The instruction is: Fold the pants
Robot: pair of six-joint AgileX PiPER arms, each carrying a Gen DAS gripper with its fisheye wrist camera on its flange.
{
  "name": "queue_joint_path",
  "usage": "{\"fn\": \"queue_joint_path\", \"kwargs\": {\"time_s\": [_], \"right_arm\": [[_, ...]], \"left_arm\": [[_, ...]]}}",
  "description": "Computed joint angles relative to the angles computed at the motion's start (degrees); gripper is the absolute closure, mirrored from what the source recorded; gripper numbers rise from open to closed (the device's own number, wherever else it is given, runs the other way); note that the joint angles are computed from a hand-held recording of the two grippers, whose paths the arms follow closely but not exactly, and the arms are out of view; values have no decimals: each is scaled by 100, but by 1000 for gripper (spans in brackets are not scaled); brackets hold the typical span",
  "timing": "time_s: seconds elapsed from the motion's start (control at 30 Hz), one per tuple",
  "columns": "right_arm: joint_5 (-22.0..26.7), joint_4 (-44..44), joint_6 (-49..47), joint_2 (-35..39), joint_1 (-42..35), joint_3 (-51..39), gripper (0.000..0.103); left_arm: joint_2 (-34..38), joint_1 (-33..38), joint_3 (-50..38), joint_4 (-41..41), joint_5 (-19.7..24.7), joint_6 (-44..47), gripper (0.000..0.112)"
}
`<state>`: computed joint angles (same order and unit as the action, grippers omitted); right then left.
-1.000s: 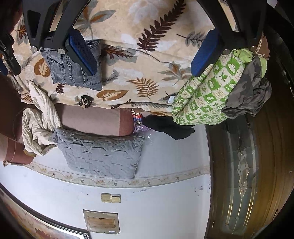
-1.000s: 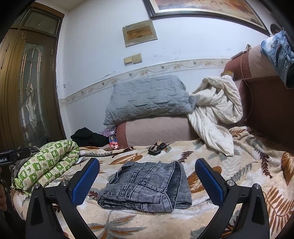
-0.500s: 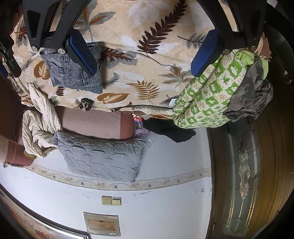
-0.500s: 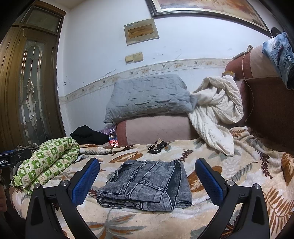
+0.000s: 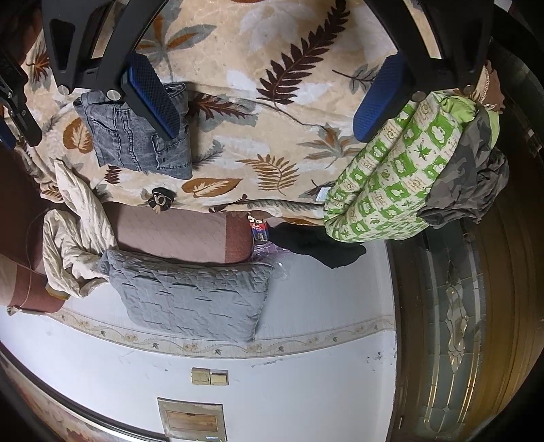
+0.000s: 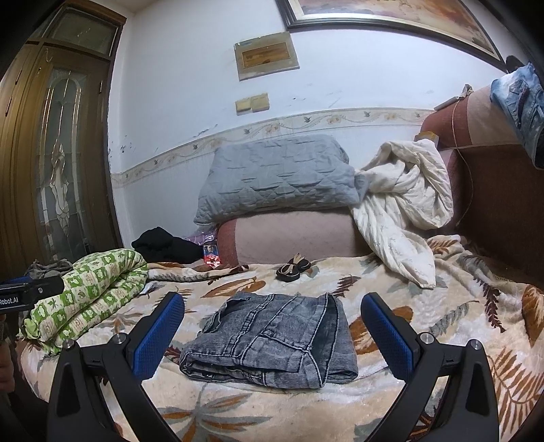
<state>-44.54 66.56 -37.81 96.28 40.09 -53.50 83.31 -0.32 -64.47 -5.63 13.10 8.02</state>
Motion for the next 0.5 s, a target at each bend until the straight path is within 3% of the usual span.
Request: {"fn": "queue_joint_path", "kwargs": {"time_s": [0.13, 0.33, 0.4, 0.5], "right_arm": [[19, -8, 23, -3, -11, 11, 0], [450, -4, 73, -50, -404, 25, 0], [996, 264, -15, -17, -954, -62, 0], [2566, 1258, -644, 240, -2101, -526, 0]], "left_arm": [[42, 5, -12, -109, 6, 130, 9], [725, 91, -638, -1689, 536, 1823, 9], [1195, 15, -1098, -1463, 801, 1729, 9], [2335, -32, -2446, -1813, 1715, 2165, 9]]}}
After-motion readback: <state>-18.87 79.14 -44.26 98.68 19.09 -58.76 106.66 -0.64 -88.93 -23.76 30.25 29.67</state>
